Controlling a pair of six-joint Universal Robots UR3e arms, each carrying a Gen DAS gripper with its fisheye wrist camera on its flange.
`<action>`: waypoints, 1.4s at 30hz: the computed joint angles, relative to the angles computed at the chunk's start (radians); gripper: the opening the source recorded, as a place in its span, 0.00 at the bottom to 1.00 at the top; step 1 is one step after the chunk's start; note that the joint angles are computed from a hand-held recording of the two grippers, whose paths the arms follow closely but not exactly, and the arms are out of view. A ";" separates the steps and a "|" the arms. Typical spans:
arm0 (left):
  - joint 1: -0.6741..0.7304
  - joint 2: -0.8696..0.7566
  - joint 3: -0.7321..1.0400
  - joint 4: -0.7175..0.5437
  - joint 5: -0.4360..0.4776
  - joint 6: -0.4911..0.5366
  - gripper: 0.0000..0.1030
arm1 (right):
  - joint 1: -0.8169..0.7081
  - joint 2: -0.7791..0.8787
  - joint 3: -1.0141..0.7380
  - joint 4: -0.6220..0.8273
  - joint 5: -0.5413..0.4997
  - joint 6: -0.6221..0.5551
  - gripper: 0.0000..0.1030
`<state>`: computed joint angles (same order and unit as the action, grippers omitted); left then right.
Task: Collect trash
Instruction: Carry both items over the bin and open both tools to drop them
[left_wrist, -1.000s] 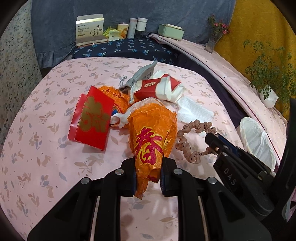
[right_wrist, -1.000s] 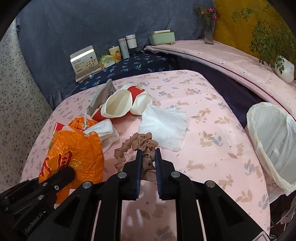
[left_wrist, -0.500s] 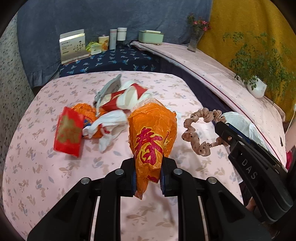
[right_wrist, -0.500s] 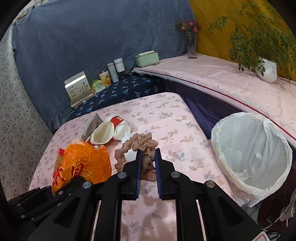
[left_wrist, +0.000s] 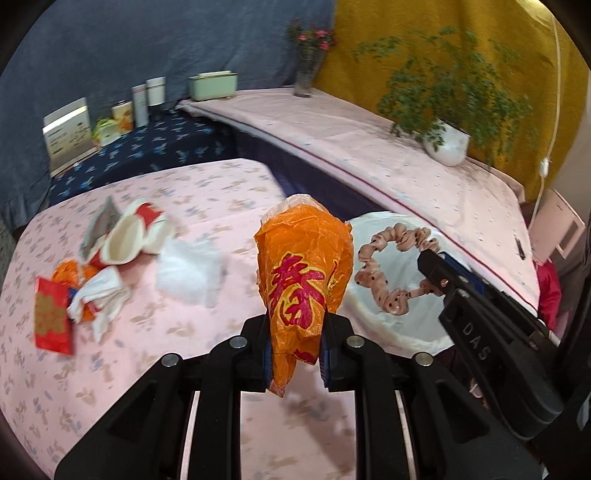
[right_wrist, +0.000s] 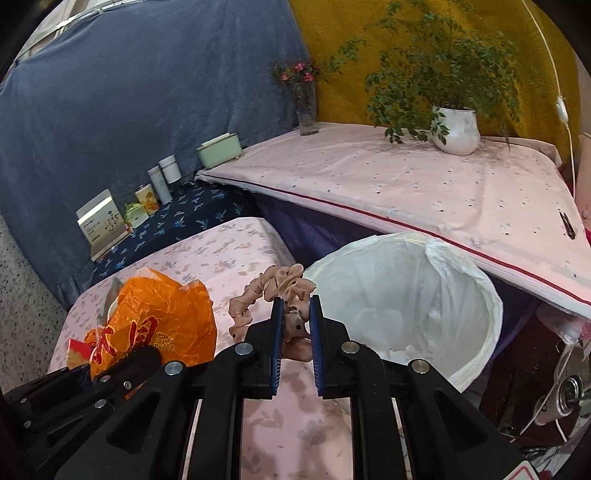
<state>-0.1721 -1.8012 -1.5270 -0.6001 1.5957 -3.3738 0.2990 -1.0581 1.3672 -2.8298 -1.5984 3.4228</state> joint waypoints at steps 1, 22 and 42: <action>-0.016 -0.029 0.040 -0.011 -0.004 0.002 0.17 | -0.015 -0.011 0.017 -0.006 0.001 -0.002 0.13; -0.120 -0.414 0.564 -0.153 -0.059 -0.008 0.52 | -0.204 -0.034 0.141 -0.058 0.033 -0.003 0.13; -0.080 -0.345 0.441 -0.102 0.004 -0.042 0.67 | -0.157 0.039 0.040 -0.040 -0.010 0.001 0.38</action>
